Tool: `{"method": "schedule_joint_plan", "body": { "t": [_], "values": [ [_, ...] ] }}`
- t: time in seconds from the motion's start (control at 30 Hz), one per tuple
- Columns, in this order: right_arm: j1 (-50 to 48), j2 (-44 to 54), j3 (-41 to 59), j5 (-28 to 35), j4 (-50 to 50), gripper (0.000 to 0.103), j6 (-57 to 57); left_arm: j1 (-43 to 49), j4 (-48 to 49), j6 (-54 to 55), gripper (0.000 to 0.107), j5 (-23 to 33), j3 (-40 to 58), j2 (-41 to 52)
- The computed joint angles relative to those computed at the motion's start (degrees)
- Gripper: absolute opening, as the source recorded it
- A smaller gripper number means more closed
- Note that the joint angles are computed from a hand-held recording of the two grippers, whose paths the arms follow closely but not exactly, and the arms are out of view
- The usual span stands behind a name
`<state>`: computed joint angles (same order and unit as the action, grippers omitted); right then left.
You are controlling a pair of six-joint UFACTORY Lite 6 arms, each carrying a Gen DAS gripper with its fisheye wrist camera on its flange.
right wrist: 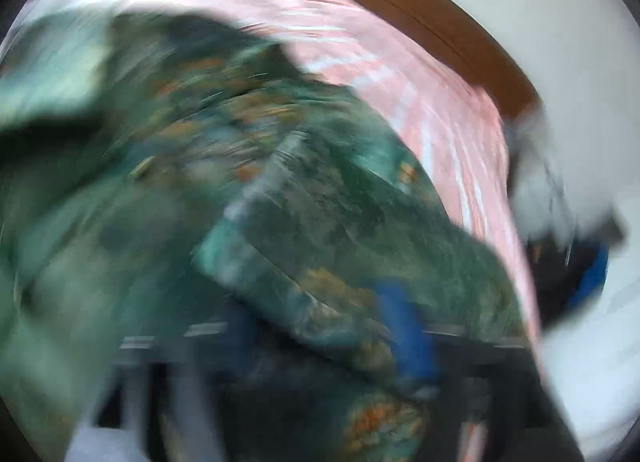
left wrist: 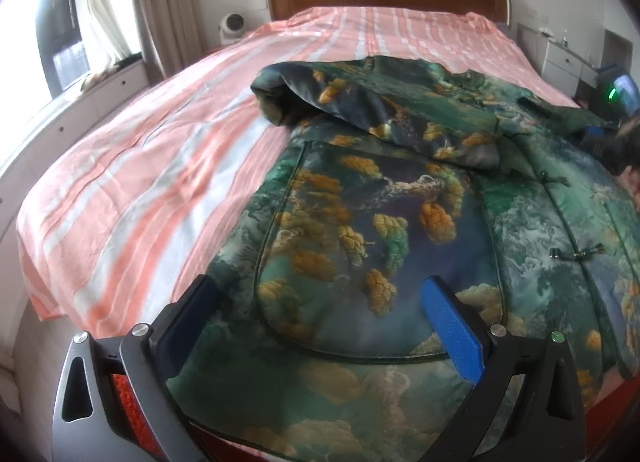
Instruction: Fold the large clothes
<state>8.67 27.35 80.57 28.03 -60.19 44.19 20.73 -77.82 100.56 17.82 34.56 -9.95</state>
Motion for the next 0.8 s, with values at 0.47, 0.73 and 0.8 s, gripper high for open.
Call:
{"method": "schedule_joint_plan", "body": {
  "t": [0.47,0.73,0.8],
  "values": [
    [-68.9,-26.3,-11.1,-7.8,52.5,0.073,-49.0,2.6,14.8,-16.6,0.102,6.4,2.6,-2.6],
    [-86.2,-45.6,-34.6,3.0,97.6,0.073,-96.0,-6.9,36.3,-34.0,0.102,6.1,14.1,-2.8],
    [-89.7,-57.6,-43.3,15.0,106.8,0.073,-107.4,-12.5,43.1,-38.7,0.102,5.0,18.5,-1.1]
  ]
}}
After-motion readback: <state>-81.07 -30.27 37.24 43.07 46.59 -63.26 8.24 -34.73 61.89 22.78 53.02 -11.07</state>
